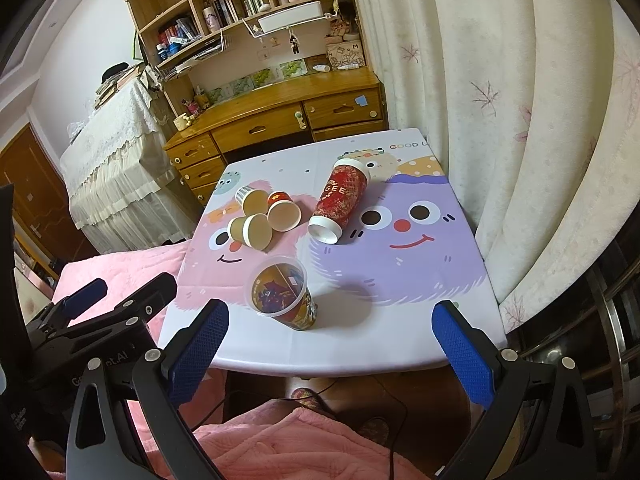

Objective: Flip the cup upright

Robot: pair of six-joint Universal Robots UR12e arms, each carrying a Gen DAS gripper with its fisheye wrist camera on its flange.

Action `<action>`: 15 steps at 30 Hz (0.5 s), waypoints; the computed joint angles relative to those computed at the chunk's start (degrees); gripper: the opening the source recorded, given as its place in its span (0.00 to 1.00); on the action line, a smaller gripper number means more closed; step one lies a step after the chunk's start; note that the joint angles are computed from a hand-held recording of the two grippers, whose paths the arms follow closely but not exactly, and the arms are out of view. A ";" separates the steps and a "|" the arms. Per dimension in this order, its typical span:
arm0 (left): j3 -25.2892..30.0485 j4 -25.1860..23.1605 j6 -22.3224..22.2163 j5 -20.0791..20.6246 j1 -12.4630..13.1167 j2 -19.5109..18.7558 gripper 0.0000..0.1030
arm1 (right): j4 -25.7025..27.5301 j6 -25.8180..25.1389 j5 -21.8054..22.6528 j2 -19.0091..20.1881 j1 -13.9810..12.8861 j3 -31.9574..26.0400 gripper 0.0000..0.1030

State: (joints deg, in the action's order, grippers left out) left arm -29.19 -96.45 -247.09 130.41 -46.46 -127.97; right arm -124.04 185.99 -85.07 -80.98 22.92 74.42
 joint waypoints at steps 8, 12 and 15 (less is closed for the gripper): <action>-1.32 0.49 -0.10 0.02 -0.06 0.65 0.99 | 0.03 0.06 0.10 0.03 -0.03 -0.02 1.00; -0.95 0.39 0.14 -0.09 -0.02 0.48 0.99 | 0.32 0.13 0.10 0.06 -0.03 -0.13 1.00; -0.81 0.28 0.13 0.02 -0.01 0.42 0.99 | 0.39 0.55 0.05 0.12 0.02 -0.09 1.00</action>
State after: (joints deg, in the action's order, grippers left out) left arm -30.01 -96.17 -246.95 130.43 -46.47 -127.56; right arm -123.65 186.55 -85.02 -80.86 22.94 74.34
